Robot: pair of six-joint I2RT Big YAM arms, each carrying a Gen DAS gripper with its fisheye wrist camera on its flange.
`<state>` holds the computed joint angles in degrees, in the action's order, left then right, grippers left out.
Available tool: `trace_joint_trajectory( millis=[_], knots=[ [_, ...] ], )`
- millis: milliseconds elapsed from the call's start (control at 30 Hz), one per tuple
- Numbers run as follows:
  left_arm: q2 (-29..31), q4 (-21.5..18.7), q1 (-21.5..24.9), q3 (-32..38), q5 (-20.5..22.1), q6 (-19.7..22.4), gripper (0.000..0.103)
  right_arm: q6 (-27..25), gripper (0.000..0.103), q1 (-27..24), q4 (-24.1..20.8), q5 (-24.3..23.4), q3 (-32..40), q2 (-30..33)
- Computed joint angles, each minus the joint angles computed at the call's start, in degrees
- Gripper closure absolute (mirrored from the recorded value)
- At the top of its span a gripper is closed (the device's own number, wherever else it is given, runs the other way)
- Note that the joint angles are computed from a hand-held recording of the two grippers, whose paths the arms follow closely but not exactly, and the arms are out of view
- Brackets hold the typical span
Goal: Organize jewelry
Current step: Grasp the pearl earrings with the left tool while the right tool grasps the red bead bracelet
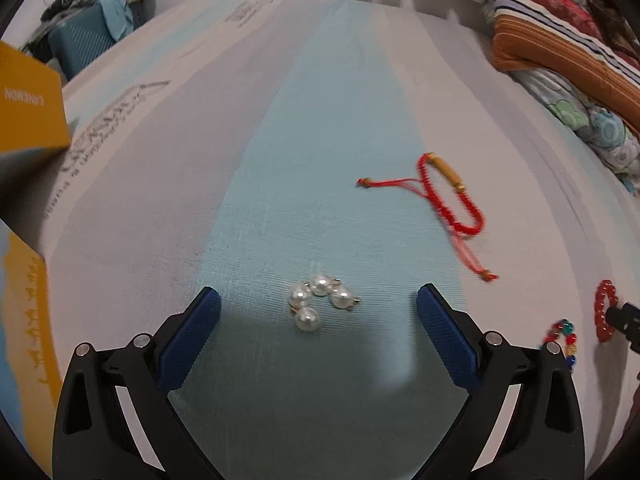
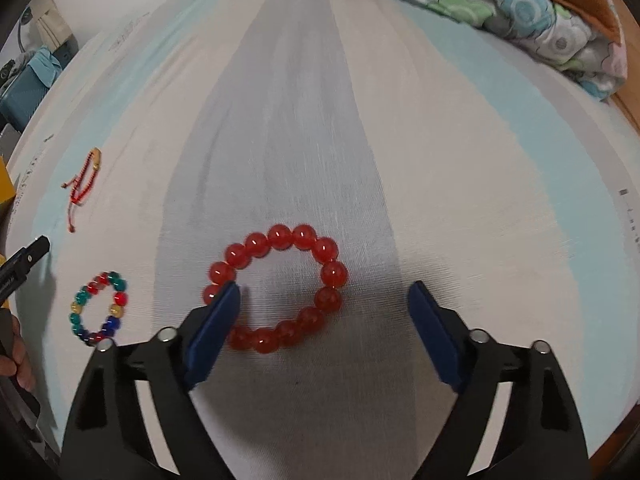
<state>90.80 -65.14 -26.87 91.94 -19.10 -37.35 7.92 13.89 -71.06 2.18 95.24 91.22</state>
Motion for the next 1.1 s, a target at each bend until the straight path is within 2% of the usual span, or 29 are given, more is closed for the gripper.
trace_joint_trajectory(
  millis=[67,167,267,400,433,500,533,567,600,667,1100],
  knots=[
    [-0.41,1.67,-0.12,-1.33,-0.93,1.02,0.008,-0.12,0.024,-0.02,1.07,0.17,-0.85,-0.03],
    [-0.60,2.42,-0.46,-1.95,-2.24,2.10,0.015,-0.74,0.028,0.38,2.75,1.09,-1.69,-0.34],
    [-0.91,2.16,-0.22,-2.06,-2.00,1.75,0.030,-0.40,0.041,0.41,3.44,1.18,-1.97,-0.61],
    [-0.93,0.88,-0.22,-1.52,-1.69,1.75,0.057,0.23,0.063,0.43,3.32,1.73,-1.86,-0.72],
    [-1.03,0.54,-0.10,-1.40,-1.27,1.77,0.063,0.15,0.065,0.51,3.19,1.99,-1.75,-0.68],
    [-1.19,0.09,0.10,-1.32,-0.51,1.92,0.073,0.07,0.075,0.65,2.83,2.10,-1.68,-0.74],
    [-1.22,-0.10,0.11,-1.30,-0.25,1.94,0.078,0.09,0.077,0.77,2.56,2.30,-1.46,-0.62],
    [-1.32,-0.26,0.09,-1.31,0.05,2.00,0.079,-0.04,0.081,0.82,2.37,2.39,-1.33,-0.56],
    [-1.37,-0.43,0.03,-1.26,0.30,2.05,0.092,-0.33,0.085,0.99,2.08,2.62,-1.17,-0.48],
    [-1.48,-0.77,-0.17,-1.05,0.77,2.29,0.093,-0.18,0.090,1.27,1.91,3.08,-1.19,-0.63],
    [-2.95,-1.78,-1.15,-0.59,1.05,1.76,0.093,-0.20,0.090,1.47,3.02,0.73,-1.36,-3.32]
  ],
)
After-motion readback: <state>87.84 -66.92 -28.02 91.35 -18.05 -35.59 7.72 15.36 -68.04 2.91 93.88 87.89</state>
